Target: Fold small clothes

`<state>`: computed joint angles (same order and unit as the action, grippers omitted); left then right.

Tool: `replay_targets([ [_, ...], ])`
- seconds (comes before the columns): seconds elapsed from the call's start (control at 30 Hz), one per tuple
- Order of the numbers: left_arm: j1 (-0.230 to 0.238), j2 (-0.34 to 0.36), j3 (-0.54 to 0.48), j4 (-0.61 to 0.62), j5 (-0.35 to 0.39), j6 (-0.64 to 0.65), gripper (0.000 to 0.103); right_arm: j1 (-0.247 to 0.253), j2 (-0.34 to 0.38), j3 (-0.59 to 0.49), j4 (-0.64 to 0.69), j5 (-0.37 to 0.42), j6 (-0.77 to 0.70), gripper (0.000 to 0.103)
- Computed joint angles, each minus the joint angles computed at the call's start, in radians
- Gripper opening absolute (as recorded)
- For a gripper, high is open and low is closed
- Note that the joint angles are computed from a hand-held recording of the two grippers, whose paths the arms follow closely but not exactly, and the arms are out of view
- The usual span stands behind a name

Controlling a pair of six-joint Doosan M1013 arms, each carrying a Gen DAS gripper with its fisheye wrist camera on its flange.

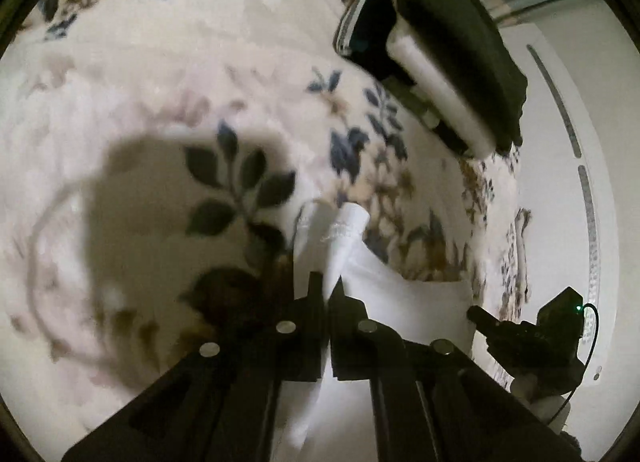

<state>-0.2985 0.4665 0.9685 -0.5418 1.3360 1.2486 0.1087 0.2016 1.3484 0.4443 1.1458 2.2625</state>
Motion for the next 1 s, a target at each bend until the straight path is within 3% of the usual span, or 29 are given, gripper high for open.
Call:
replay_targets([
  [0.13,0.017,0.009,0.012,-0.039,0.006,-0.027,0.001,0.011,0.016,-0.035,-0.070,0.015,0.023,0.002],
  [0.23,0.038,0.016,0.021,-0.115,0.045,-0.034,0.007,0.006,0.039,-0.056,-0.064,0.081,0.001,0.004],
  [0.3,0.056,0.001,0.042,-0.150,0.057,-0.027,0.024,-0.011,0.043,-0.052,-0.004,0.123,-0.009,0.015],
  [0.33,0.069,-0.018,0.071,-0.184,0.050,-0.012,0.029,-0.018,0.036,-0.041,0.014,0.126,-0.018,0.034],
  [0.37,0.079,-0.037,0.100,-0.211,0.046,-0.001,0.040,-0.026,0.021,-0.022,0.041,0.124,-0.033,0.050],
  [0.4,0.083,-0.052,0.121,-0.221,0.045,-0.004,0.050,-0.033,0.007,-0.002,0.068,0.118,-0.049,0.054],
  [0.6,0.085,-0.157,0.271,-0.223,0.113,-0.045,0.051,-0.049,-0.065,0.125,0.239,0.145,-0.128,0.056],
  [0.7,0.087,-0.181,0.321,-0.255,0.043,-0.065,0.051,-0.052,-0.086,0.186,0.325,0.131,-0.171,0.059],
  [0.83,0.073,-0.152,0.309,-0.312,-0.036,-0.013,0.055,-0.068,-0.085,0.247,0.462,0.098,-0.257,0.064],
  [1.0,0.038,-0.091,0.239,-0.312,-0.010,0.036,0.056,-0.071,-0.049,0.265,0.596,0.105,-0.365,0.066],
])
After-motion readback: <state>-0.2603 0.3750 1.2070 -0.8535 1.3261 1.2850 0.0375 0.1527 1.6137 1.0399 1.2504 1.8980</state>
